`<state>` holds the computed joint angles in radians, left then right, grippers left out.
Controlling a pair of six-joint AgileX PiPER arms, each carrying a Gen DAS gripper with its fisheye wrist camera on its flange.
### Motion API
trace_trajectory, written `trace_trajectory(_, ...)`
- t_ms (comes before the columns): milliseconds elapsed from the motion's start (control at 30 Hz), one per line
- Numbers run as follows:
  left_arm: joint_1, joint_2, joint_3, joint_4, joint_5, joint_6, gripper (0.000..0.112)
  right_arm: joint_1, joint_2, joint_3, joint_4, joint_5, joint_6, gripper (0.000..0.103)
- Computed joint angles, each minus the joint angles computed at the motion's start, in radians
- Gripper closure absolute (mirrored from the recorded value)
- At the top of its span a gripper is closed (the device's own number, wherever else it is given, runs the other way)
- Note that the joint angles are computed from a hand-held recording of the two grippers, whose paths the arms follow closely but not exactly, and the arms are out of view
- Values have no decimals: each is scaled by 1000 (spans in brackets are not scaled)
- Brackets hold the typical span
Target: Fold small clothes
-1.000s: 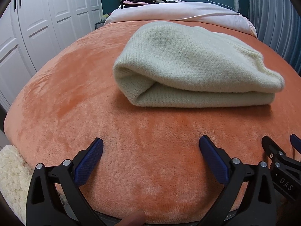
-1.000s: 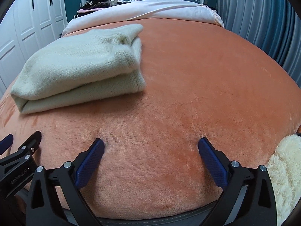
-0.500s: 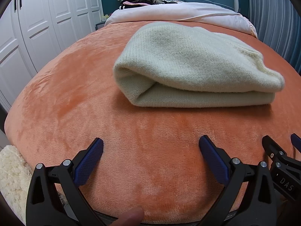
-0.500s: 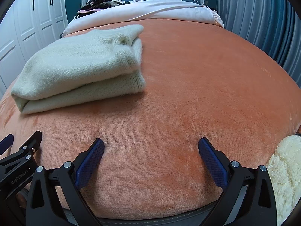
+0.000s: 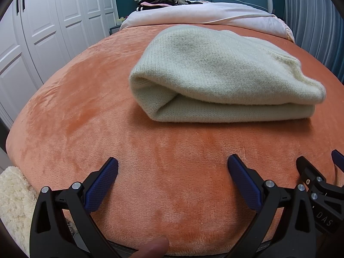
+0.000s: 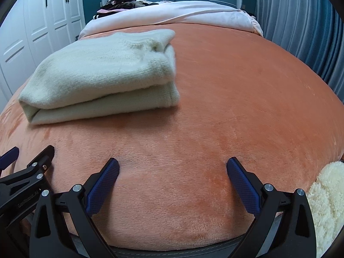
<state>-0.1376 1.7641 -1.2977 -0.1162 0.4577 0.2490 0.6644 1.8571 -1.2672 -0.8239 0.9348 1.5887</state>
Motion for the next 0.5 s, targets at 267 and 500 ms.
trace_trajectory(267,0,0,0,0,0,0,14,18,33,-51,15,28,-3,5)
trace_trajectory(500,-1,0,0,3,0,-2,14,21,36,-56,16,32,-2,5)
